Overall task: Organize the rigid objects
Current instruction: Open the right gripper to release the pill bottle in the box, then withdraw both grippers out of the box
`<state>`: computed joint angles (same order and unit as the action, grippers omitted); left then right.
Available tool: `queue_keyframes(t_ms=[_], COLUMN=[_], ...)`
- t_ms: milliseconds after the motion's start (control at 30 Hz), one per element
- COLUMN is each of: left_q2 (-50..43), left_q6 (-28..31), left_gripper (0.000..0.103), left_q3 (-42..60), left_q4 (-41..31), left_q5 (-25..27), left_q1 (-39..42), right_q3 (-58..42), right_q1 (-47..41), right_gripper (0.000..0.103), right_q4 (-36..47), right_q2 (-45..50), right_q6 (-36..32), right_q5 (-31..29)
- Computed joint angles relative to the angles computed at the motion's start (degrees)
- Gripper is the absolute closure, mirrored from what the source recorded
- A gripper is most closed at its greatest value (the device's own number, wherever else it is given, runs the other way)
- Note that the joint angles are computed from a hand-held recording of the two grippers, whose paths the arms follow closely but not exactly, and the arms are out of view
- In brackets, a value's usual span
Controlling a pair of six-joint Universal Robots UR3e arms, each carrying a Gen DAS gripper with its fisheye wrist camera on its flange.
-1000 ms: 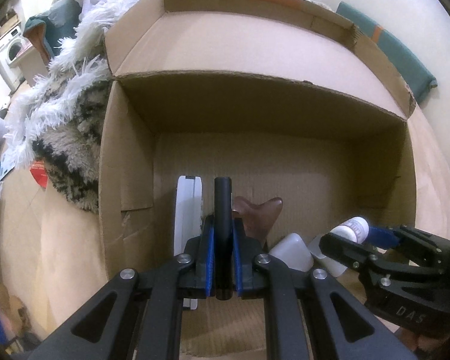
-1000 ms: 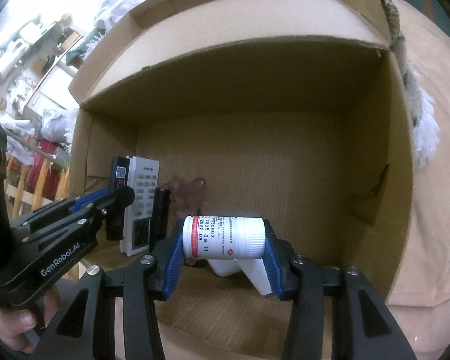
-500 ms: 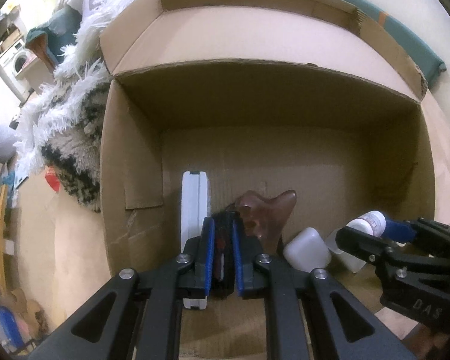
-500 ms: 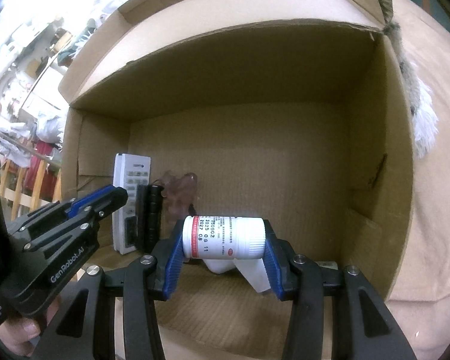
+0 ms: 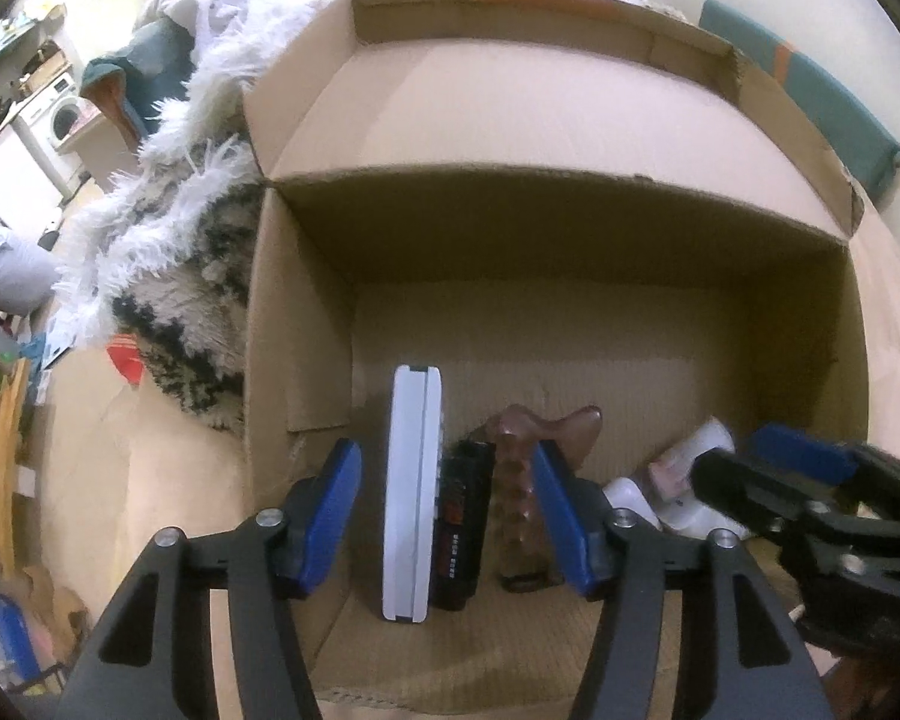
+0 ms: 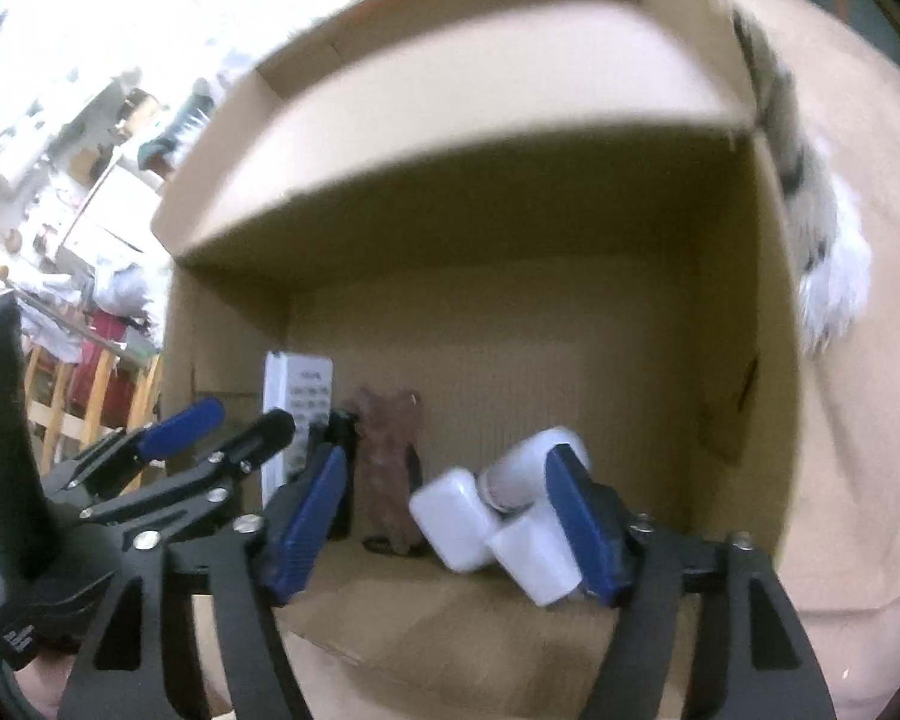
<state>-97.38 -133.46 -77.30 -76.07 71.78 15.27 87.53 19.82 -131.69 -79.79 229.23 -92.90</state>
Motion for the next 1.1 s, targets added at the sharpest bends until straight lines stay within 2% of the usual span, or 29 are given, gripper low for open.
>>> queue_keyframes(t_ms=[133, 667, 933, 1100], left_q2=[1.0, 1.0, 0.3, -0.1], left_q6=[0.7, 1.6, 3.2, 1.2], left_gripper=[0.047, 0.046, 0.046, 0.046], left_q3=[0.0, 2.8, 8.3, 11.6], left_q4=[1.3, -2.7, -7.8, -10.6], left_q5=[-0.9, -2.4, -5.0, -1.9], left_q1=[0.5, 2.5, 5.8, 6.2], right_q3=[0.0, 0.5, 1.7, 0.5], right_q1=[0.2, 0.1, 1.1, 3.4], right_gripper=[0.025, 0.025, 0.025, 0.025], right_q4=[-0.7, 0.3, 0.1, 2.9], right_q2=[-0.4, -0.8, -3.2, -4.4], right_q6=[-0.1, 0.3, 1.4, 2.9], right_q5=[-1.0, -0.7, -2.2, -6.6])
